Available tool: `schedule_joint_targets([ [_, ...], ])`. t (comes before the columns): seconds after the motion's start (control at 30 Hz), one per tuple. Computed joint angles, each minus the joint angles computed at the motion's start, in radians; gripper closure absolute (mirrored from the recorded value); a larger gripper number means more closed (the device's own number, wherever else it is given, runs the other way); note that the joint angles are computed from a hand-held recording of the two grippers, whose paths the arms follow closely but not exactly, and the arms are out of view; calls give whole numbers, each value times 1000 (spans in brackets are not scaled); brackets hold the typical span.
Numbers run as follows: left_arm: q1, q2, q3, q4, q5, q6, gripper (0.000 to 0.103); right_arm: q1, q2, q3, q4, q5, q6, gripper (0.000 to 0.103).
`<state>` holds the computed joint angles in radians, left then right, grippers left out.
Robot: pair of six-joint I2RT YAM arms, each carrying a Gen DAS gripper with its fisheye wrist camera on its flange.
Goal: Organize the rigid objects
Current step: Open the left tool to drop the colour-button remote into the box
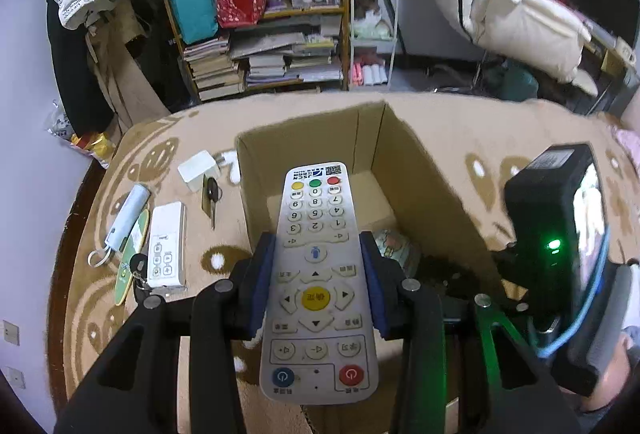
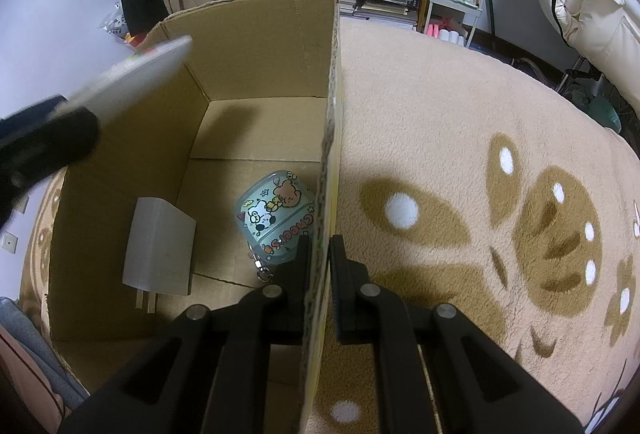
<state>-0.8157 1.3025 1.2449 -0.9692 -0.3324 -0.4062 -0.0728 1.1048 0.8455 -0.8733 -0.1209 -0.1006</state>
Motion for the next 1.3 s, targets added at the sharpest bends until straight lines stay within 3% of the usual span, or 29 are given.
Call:
schedule_joint_targets([
  [0.53, 14, 55, -24, -17, 21, -17, 63, 1, 0, 1, -1, 0, 1, 93],
  [0.9, 42, 7, -3, -37, 35, 11, 62, 3, 11, -3, 10, 5, -1, 93],
  [1.17, 111, -23, 55, -72, 48, 74, 41, 11, 10, -1, 8, 12, 2, 93],
  [1.23, 143, -26, 62, -77, 63, 84, 27, 9, 11, 0, 8, 11, 0, 93],
  [1.3, 175, -19, 73, -86, 71, 93, 22, 10, 11, -1, 8, 12, 0, 93],
])
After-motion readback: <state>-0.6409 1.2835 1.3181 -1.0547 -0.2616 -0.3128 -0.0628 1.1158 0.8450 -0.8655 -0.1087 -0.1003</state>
